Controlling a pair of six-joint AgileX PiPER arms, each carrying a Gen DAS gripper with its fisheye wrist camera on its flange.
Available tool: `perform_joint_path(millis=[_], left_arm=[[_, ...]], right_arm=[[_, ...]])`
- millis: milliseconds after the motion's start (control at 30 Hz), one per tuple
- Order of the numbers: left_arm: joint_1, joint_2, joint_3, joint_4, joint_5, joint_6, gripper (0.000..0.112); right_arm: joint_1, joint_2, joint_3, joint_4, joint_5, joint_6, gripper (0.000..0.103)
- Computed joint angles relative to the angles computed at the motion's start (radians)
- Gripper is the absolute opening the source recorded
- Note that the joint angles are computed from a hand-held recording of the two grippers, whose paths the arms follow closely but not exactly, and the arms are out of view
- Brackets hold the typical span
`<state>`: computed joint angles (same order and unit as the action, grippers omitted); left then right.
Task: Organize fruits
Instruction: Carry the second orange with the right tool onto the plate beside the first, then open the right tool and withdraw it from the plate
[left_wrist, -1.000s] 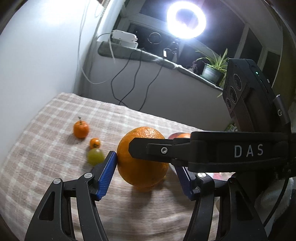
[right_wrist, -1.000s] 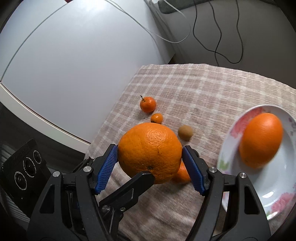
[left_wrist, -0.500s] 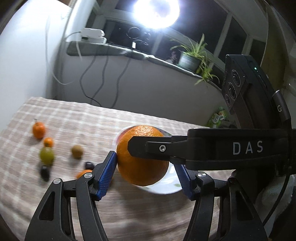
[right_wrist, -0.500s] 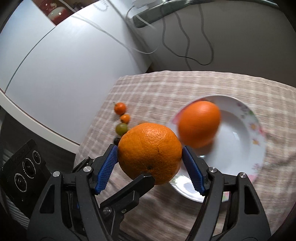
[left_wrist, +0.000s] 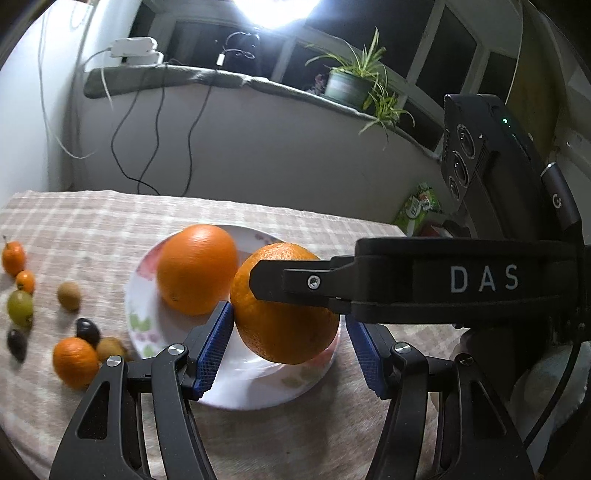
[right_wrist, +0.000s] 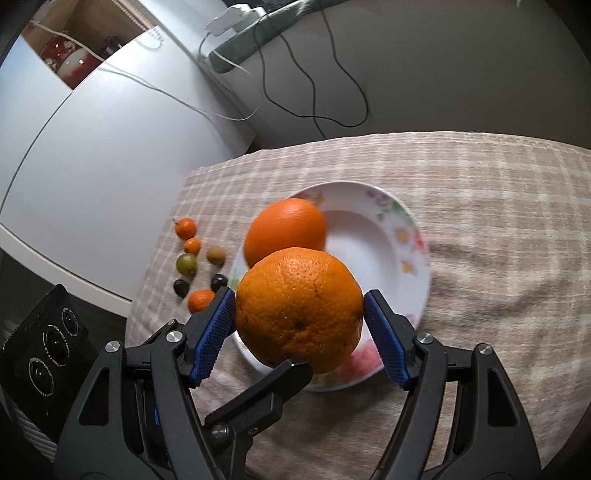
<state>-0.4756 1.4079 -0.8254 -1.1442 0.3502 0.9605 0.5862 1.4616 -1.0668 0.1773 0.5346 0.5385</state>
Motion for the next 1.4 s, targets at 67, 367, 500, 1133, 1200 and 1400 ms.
perform_joint_path(millis=[67,367,500,1133,1200,1400], left_arm=[[-0.02,0.016,-0.014,0.018,-0.008,-0.021,0.061],[-0.074,0.072,-0.067,0.174,-0.04,-0.195,0.061],[-0.07,0.073,-0.083,0.228,-0.047,-0.256,0.06],[-0.023,0.009,-0.062,0.3,0.002,-0.344,0.06],[-0.023,0.001,-0.059,0.311,0.003,-0.354,0.06],[-0.012,-0.033,-0.034,0.295,0.02,-0.333,0.06]], right_arm=[[-0.019,-0.008,0.015,0.012,-0.004,-0.018,0.075],[-0.067,-0.027,0.034,0.051,-0.015,-0.077,0.073],[-0.059,-0.029,0.032,0.035,-0.022,-0.063,0.072],[0.015,-0.019,-0.026,-0.196,0.019,0.133,0.074],[0.027,-0.021,-0.025,-0.228,0.021,0.165,0.075],[0.057,-0.034,-0.02,-0.322,0.029,0.249,0.078]])
